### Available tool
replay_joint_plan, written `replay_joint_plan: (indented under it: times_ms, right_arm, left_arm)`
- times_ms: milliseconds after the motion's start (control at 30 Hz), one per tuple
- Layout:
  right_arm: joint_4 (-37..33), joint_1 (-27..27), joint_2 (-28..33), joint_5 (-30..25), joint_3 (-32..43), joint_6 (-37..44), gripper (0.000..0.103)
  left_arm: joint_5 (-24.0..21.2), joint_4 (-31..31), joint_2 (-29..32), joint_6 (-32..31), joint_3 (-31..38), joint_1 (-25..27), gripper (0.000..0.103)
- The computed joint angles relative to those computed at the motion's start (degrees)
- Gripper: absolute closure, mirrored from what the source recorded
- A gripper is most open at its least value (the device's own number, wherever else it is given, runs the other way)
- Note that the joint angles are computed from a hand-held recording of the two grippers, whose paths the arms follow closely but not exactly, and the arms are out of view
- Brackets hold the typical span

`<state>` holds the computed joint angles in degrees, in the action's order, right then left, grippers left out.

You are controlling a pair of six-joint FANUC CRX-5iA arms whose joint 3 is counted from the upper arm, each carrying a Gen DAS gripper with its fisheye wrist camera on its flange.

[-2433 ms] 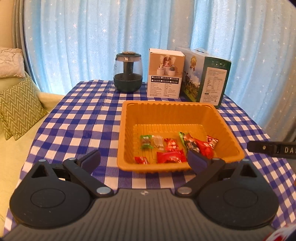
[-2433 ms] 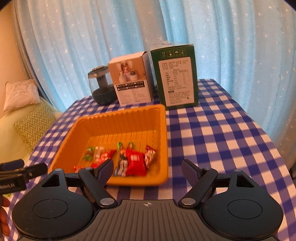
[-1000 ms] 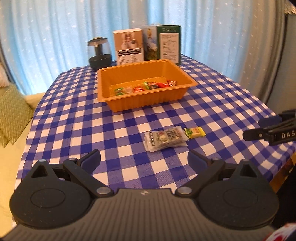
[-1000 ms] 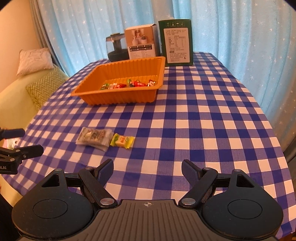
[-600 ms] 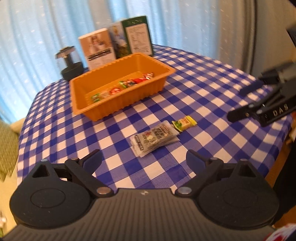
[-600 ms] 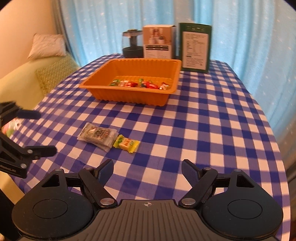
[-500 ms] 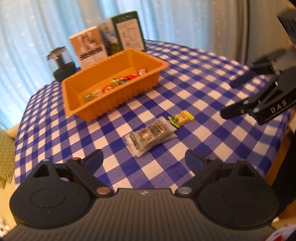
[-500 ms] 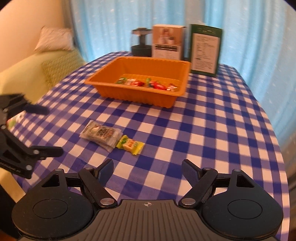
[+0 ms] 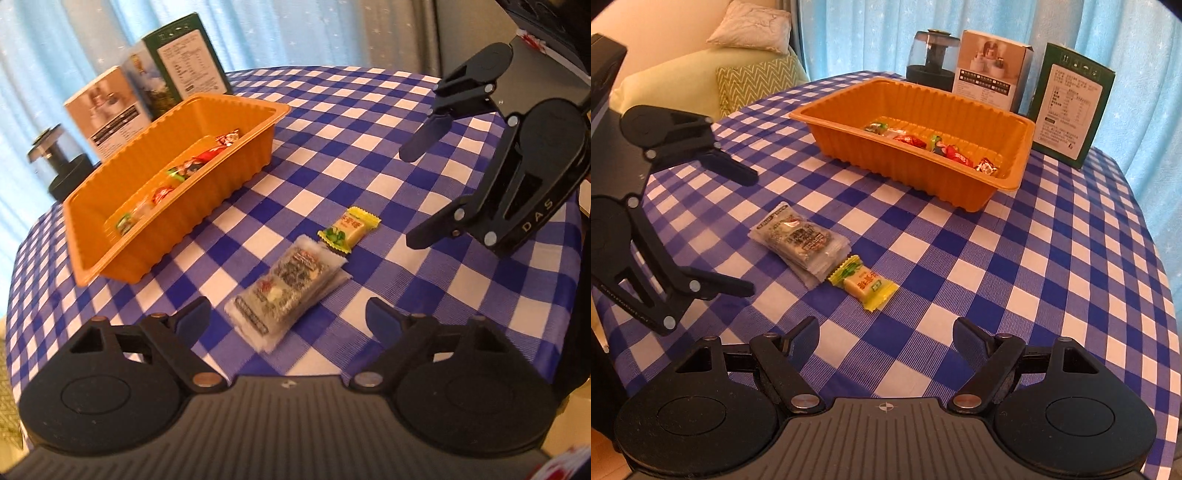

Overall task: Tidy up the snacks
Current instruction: 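Lower the left tool onto the clear printed packet while the right tool approaches the yellow candy, then close the left tool on the clear packet while the right tool grasps the yellow-wrapped candy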

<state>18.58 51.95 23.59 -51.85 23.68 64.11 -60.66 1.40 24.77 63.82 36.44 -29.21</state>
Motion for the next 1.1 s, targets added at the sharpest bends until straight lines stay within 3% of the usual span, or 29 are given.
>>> replay_joint_plan:
  times_ms: [100, 367, 600, 667, 833, 1100]
  right_arm:
    - [-0.15, -0.16, 0.4, -0.11, 0.48, 0.72, 0.023]
    - [-1.17, -0.52, 0.41, 1.04, 0.29, 2.87, 0.023]
    - [-1.89, -0.96, 1.16, 0.45, 1.35, 3.19, 0.025]
    - [-2.23, -0.97, 1.4, 0.3, 1.74, 3.64, 0.027]
    - [-3.48, -1.26, 2.5, -0.27, 3.53, 5.3, 0.037]
    - [-4.22, -1.59, 4.59, -0.54, 6.17, 7.64, 0.044]
  left_arm:
    - [-1.94, 1.97, 2.45, -2.42, 3.13, 0.82, 0.023]
    - [-9.63, 7.29, 9.09, -11.39, 12.37, 2.56, 0.026]
    - [-14.8, 8.64, 13.15, -11.89, 18.59, 3.21, 0.038]
    - [-16.1, 9.81, 13.85, -11.13, 19.62, 3.57, 0.048]
    - [-13.89, 8.36, 11.1, -4.98, 15.55, 3.31, 0.065]
    - [-4.9, 1.1, 2.03, 18.35, 2.61, 1.81, 0.066]
